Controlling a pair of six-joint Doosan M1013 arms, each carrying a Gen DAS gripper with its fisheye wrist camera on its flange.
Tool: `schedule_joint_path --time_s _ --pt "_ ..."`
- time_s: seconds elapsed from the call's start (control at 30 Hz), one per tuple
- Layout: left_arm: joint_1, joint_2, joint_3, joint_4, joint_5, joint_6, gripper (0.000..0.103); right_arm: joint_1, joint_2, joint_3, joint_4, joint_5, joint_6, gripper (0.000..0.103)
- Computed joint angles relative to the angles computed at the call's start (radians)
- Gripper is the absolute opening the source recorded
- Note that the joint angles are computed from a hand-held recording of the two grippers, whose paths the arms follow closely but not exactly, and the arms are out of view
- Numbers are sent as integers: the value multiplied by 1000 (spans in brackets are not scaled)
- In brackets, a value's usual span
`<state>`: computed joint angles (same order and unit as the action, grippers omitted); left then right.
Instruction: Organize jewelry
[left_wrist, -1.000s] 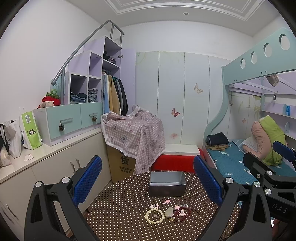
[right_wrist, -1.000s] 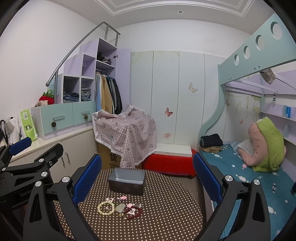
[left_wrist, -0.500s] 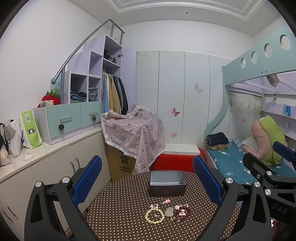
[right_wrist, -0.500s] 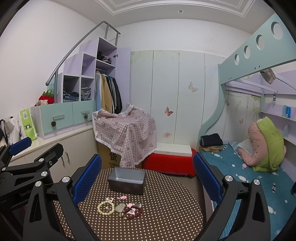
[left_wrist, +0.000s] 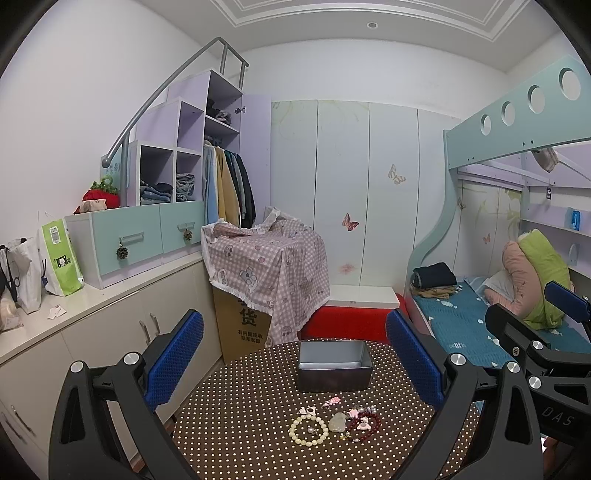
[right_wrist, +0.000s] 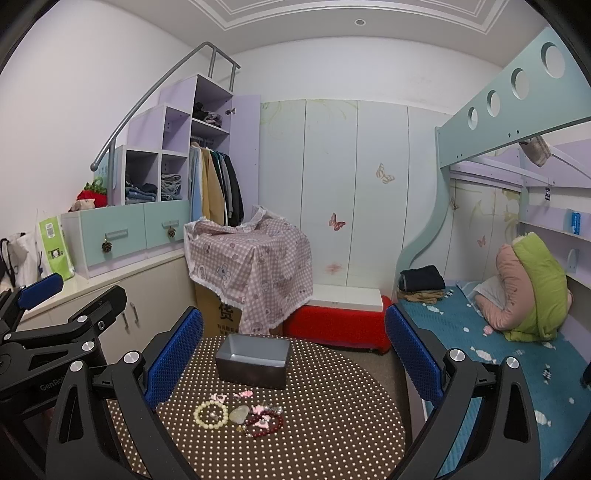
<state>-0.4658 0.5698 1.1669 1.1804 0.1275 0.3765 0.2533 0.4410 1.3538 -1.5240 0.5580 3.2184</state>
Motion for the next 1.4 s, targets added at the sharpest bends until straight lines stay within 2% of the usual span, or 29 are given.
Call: schedule_joint_path --time_s 0.43,0.63,0.7,0.87,1.0,1.13,1.23,1.37,1.4 --pt "3 17 -23 -153 8 152 96 -7 11 -14 35 -10 -34 95" --pt "5 25 -41 -273 15 274 96 -9 14 -17 48 -12 -47 95" --pt "6 31 -51 -349 21 350 96 -11 16 -20 61 -15 -59 95" --pt "9 52 -83 -503 42 502 96 -21 27 -39 119 -27 -115 95" --pt "9 69 -103 -575 64 576 96 -28 40 -55 176 -35 -171 95" --pt "16 99 -146 -760 109 750 96 -40 58 -77 255 -41 -242 95" --pt "26 133 -197 -866 176 843 96 -52 78 -96 333 -39 -311 95" --pt "50 203 -300 -953 323 900 96 -71 114 -130 483 -23 -442 95" --pt "60 235 -347 -989 391 915 96 -78 126 -142 533 -15 -487 95"
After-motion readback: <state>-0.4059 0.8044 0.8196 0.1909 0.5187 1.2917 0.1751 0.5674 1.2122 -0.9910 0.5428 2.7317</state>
